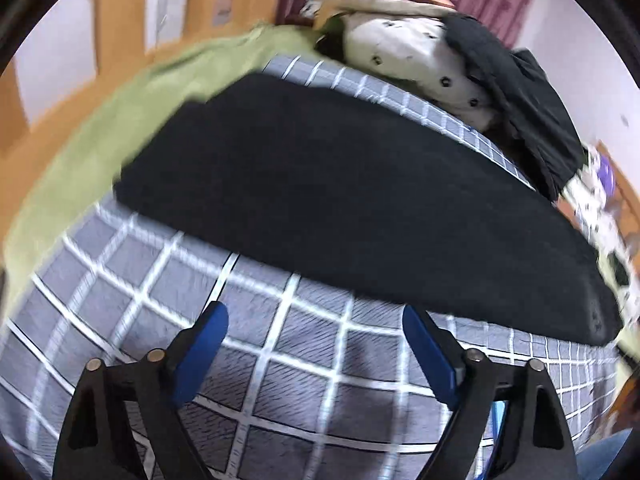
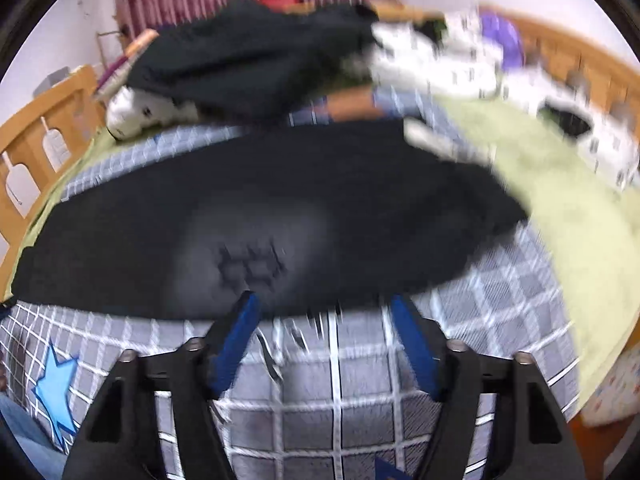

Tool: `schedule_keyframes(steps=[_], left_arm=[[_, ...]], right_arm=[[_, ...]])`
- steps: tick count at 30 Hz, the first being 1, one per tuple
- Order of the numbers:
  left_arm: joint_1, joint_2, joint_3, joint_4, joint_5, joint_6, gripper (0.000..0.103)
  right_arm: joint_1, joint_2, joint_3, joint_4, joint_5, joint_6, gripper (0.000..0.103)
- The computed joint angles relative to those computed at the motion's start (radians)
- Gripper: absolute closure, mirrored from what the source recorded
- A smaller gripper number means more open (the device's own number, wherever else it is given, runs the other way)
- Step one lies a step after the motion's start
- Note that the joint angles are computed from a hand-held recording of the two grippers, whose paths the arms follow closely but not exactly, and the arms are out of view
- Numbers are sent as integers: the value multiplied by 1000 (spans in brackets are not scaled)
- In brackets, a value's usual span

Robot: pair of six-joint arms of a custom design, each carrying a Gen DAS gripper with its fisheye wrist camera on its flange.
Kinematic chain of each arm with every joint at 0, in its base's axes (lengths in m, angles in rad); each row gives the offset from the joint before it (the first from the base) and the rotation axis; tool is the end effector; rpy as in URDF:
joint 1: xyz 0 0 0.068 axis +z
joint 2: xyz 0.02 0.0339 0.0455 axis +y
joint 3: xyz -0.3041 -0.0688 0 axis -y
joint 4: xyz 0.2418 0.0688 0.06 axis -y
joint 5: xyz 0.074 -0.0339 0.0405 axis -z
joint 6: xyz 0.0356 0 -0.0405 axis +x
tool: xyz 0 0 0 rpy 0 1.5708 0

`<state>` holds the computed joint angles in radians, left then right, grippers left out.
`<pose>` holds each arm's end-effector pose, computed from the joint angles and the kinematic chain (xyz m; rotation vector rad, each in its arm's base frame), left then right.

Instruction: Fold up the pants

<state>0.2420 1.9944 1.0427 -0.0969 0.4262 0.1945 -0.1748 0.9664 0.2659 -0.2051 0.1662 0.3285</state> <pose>0.3795 0.0785 0.1364 0.0858 2.5211 -0.3863 0.1349 -0.0298 0.1679 0.6820 2.3679 -0.1392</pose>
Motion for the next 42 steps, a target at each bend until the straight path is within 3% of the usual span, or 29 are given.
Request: schedule_keyframes(steps=[7,9,11,12,14,16,18,22,27,30,34,37,42], left_arm=[[59,133,101,24,138,-107,20],[49,176,157,15,140,-165,23],[26,202,186,32,86,-220,48],[11,211,207,22,51,-234,53],[-8,217,235,0,-6,-242,85],[0,214,263,-50,9,-236,91],[21,191,265,-59,66,-239,92],[22,153,326,-96,113,-216,93],[-15,124,385,-36,101,-263,93],[-56,136,422,18,42,-275,93],[-114,212,565,9,-42,-282,93],[-162,317,743,-46,-106,-299,93],[-236,567,1139,-244,-213,-298,93]], right_arm=[[-244,141,-175,392,-252,3,38],[-237,178,-177,462,-248,45,34],[-213,280,-140,514,-222,69,33],[-211,339,-131,556,-221,69,33],[-185,431,-96,590,-184,87,39],[-155,456,-72,587,-111,97,70],[-158,386,-55,545,-111,75,81],[-157,218,9,426,-140,29,84],[-144,187,120,404,-140,-9,84],[-182,242,171,445,-194,-3,84],[-208,410,282,500,-227,-21,84],[-206,521,352,542,-225,-55,84],[-194,756,509,574,-180,-95,83]])
